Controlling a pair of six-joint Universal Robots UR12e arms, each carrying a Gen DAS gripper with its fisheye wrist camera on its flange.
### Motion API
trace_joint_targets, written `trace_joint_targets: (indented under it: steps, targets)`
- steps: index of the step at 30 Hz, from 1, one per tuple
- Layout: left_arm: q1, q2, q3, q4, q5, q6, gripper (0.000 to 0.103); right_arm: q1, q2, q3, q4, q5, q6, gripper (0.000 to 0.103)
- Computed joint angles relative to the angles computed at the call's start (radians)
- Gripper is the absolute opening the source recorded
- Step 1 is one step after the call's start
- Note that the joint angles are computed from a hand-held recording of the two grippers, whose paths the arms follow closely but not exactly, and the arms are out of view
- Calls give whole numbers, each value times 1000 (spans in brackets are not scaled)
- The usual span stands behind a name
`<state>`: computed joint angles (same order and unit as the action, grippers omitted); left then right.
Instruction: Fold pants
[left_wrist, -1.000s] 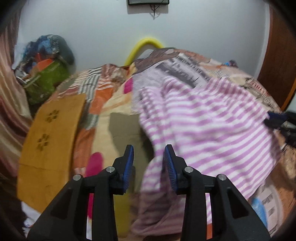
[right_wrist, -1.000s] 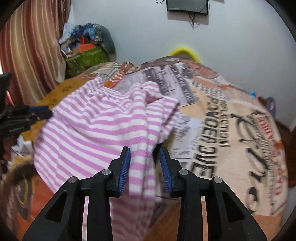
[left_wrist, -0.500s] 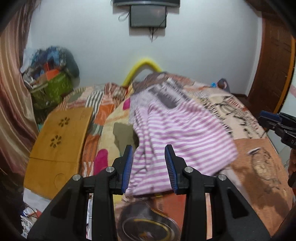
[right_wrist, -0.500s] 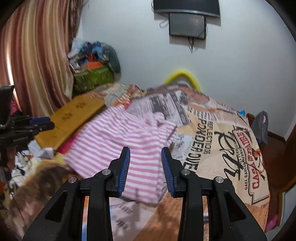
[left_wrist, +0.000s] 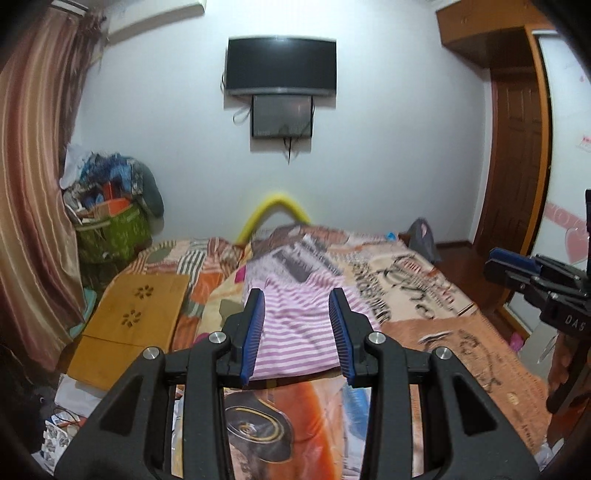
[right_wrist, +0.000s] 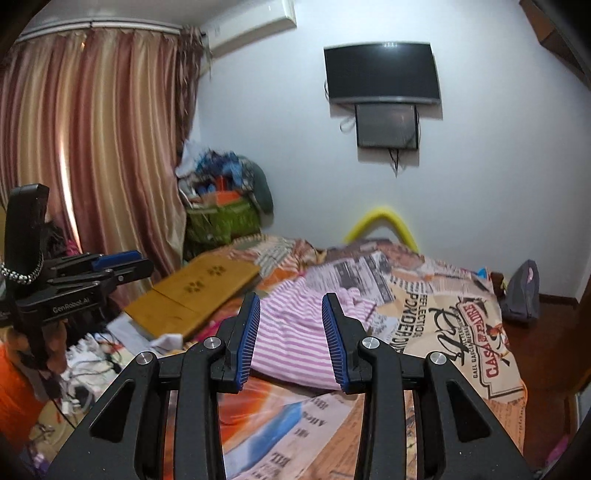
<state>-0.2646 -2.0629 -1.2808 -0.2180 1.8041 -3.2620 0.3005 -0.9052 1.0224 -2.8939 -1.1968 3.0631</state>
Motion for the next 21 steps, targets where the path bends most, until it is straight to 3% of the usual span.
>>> trace_joint_targets:
  steps: [10,14,19,21]
  targets:
    - [-68,93,-140,168,87,2,42,7,-99,180,-220,-8,48,46]
    - [-97,109,-175,234,145,20,64,8,-114,211,-265,-2,70,56]
    - [-111,120,-195,259,155,27,74,17,-124,240,-329,-36,73,73]
    - [-118,119,-199,281,177,41,83,21,-126,250,-354,-51,80,81]
